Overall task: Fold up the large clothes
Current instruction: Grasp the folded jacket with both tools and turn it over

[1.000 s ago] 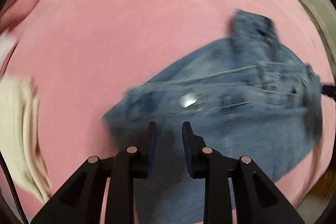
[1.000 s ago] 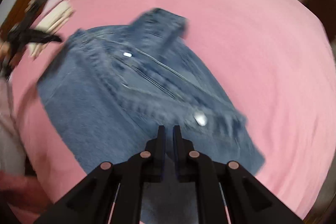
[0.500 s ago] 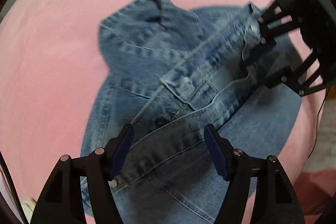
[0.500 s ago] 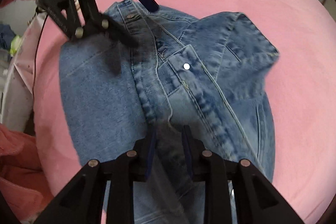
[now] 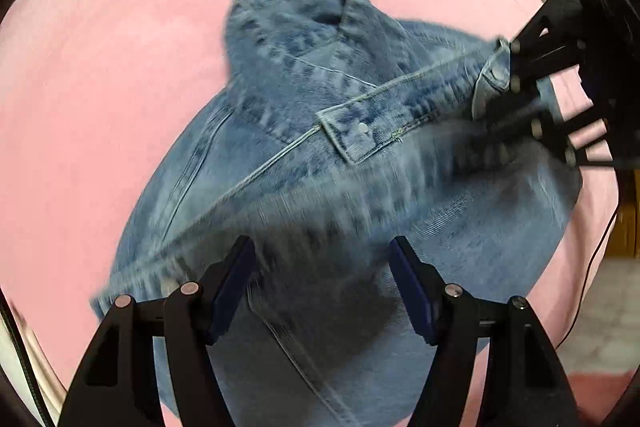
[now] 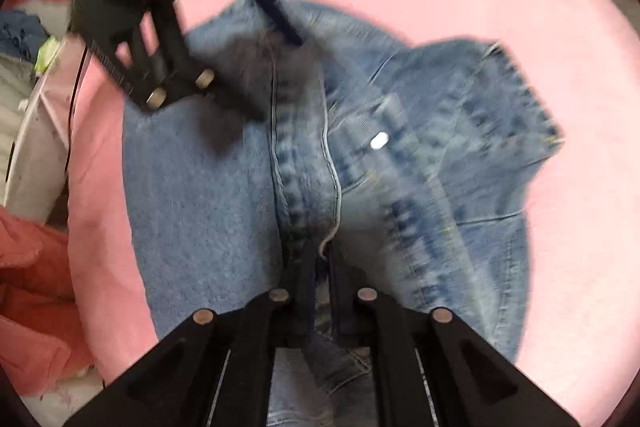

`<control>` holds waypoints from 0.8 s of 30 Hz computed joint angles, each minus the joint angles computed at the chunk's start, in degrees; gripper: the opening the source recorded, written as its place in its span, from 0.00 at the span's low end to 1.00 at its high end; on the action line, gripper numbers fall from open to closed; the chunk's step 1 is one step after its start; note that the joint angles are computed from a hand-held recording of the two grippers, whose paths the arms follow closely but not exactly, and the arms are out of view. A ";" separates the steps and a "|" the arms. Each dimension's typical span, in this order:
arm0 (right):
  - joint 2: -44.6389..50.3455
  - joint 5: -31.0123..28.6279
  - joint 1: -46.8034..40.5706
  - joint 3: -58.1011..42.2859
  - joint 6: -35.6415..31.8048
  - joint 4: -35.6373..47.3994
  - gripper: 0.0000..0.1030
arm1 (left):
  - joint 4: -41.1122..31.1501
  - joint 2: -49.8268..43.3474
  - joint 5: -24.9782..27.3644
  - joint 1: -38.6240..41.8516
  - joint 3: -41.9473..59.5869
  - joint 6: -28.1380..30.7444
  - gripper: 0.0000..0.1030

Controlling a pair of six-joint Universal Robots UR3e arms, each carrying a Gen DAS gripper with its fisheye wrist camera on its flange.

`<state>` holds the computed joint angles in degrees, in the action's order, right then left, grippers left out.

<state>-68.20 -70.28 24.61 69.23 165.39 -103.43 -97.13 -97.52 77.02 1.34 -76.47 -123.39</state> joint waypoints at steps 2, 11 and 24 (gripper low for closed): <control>-2.30 -2.02 -1.30 3.04 1.92 -4.12 0.04 | -0.75 2.45 -0.96 1.84 -1.99 -0.77 0.66; 2.69 -16.35 3.75 2.76 17.61 -14.84 0.06 | 7.99 14.24 -1.80 5.75 -19.19 -16.29 0.66; -6.43 -30.06 18.68 22.21 92.50 -37.66 0.00 | 6.64 28.56 -5.65 12.86 -35.04 -27.30 0.23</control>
